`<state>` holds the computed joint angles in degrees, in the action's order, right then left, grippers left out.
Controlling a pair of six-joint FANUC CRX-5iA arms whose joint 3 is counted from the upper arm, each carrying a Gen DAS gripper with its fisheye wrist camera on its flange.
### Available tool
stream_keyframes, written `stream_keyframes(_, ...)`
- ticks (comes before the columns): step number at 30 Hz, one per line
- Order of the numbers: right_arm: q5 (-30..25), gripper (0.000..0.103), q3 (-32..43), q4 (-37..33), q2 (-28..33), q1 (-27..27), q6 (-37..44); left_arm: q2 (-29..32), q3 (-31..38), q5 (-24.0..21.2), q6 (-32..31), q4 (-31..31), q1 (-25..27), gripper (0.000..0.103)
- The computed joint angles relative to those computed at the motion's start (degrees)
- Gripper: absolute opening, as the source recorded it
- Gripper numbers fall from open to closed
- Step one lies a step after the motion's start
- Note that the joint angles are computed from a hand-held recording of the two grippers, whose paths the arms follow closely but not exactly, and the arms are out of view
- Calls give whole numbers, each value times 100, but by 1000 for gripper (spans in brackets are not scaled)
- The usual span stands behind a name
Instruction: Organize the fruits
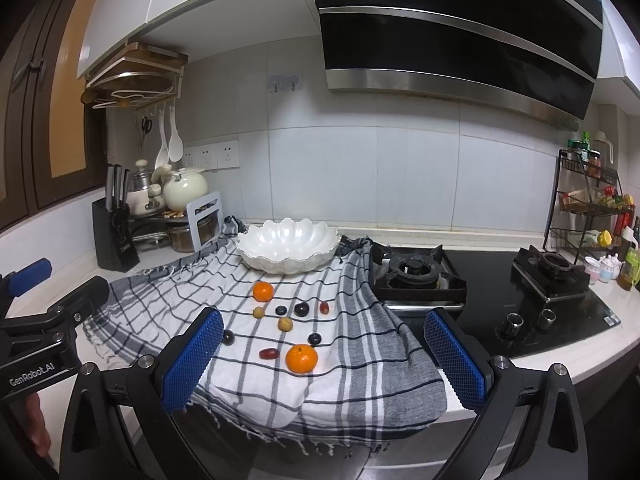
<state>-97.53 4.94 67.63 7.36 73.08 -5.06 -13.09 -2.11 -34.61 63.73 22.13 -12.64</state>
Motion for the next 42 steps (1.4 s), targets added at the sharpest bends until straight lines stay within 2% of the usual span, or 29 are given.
stream_keyframes(18, 25, 102, 66, -45, 47, -26, 22, 47, -27, -50, -94, 65, 109, 103)
stream_keyframes(25, 336, 102, 82, -217, 60, -255, 146, 255, 159, -90, 196, -352, 73, 103)
stream_keyframes(30, 655, 101, -28, -367, 49, -481, 91, 503, 282, -69, 79, -382, 64, 103)
stream_keyframes(42, 1337, 91, 74, -1079, 290, -1094, 299, 1560, 1021, -689, -341, -250, -23, 84)
